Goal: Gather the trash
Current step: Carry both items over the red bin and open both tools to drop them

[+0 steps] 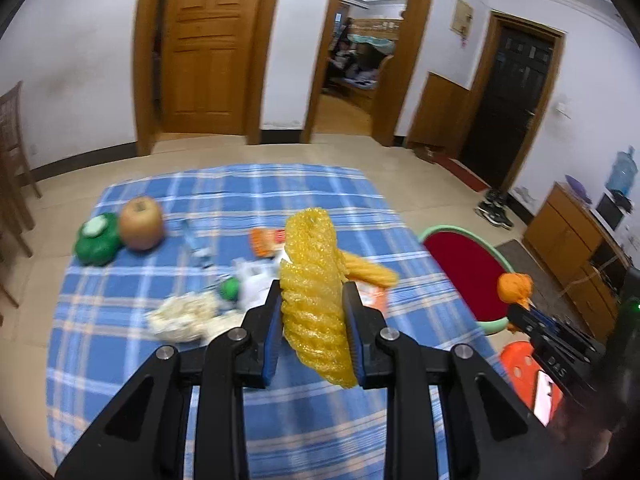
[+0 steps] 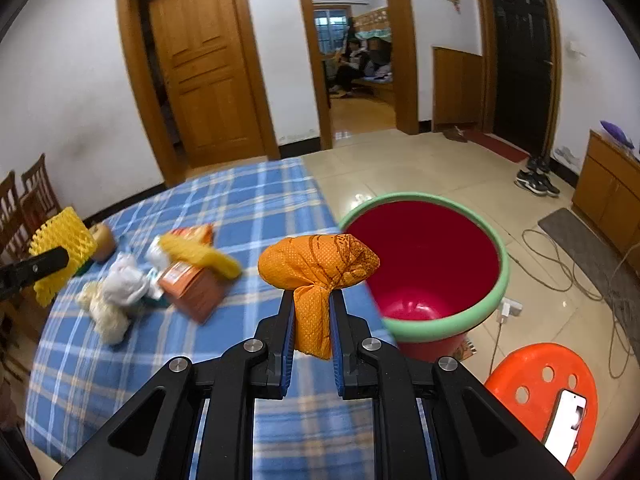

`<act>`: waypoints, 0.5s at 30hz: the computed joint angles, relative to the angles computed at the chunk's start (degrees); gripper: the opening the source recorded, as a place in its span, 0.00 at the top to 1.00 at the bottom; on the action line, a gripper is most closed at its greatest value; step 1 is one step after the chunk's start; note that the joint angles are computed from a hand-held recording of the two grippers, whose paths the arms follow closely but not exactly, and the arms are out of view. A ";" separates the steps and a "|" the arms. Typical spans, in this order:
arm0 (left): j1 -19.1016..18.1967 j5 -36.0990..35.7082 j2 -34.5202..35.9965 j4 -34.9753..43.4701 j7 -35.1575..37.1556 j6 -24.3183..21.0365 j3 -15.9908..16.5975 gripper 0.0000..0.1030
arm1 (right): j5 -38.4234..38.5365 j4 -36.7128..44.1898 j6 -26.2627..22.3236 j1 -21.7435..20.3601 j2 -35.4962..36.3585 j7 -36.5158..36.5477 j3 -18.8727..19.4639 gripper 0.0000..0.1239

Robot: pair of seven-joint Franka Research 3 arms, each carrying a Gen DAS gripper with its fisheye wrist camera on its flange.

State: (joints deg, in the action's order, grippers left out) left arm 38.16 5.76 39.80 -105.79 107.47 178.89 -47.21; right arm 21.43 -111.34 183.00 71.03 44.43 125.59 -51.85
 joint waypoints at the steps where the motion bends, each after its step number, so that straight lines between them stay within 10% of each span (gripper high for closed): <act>1: -0.67 0.18 0.49 0.79 0.15 -0.62 -0.07 0.73 | 0.10 -0.10 0.08 -0.36 0.29 0.08 -0.37 0.88; 15: -21.97 -3.50 7.21 17.01 5.42 -11.22 9.29 0.73 | 2.77 2.00 2.81 -18.14 -1.86 -4.91 11.63 0.87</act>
State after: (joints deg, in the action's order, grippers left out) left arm 16.19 2.26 47.01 -88.78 112.89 167.67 -37.91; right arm 24.19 -109.35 185.80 52.89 42.58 120.68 -40.23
